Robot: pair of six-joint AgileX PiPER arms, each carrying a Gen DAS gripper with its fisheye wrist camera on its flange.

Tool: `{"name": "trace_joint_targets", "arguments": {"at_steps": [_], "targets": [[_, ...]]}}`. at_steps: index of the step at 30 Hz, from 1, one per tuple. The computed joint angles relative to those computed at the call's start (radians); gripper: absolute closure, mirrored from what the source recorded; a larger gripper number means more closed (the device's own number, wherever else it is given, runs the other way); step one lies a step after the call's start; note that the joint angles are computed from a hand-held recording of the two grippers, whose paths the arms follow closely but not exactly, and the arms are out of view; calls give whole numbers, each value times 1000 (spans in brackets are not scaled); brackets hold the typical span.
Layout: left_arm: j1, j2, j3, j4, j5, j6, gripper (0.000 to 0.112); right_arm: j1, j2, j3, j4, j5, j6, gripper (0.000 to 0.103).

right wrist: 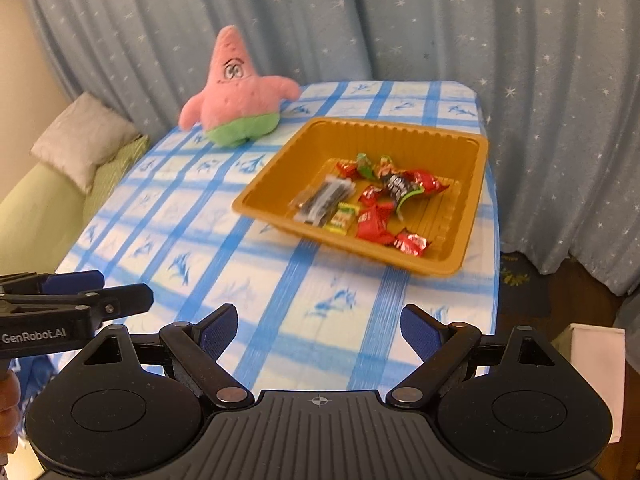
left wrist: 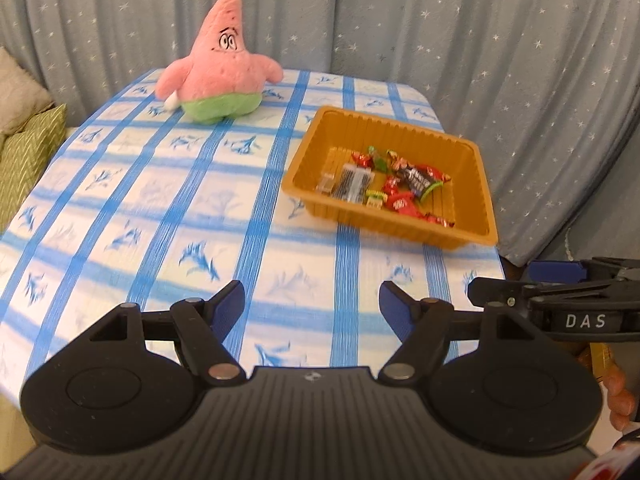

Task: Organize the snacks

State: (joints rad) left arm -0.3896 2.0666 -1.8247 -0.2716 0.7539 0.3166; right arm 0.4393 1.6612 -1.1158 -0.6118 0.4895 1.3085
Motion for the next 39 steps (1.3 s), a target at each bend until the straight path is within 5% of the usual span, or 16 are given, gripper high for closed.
{"name": "trace_joint_targets", "arguments": {"at_steps": [15, 39], "targets": [[-107, -190, 302, 131, -96, -184, 40, 25, -156, 159, 97, -7, -112, 15], [-127, -231, 353, 171, -106, -245, 40, 19, -190, 205, 149, -9, -154, 15]]}}
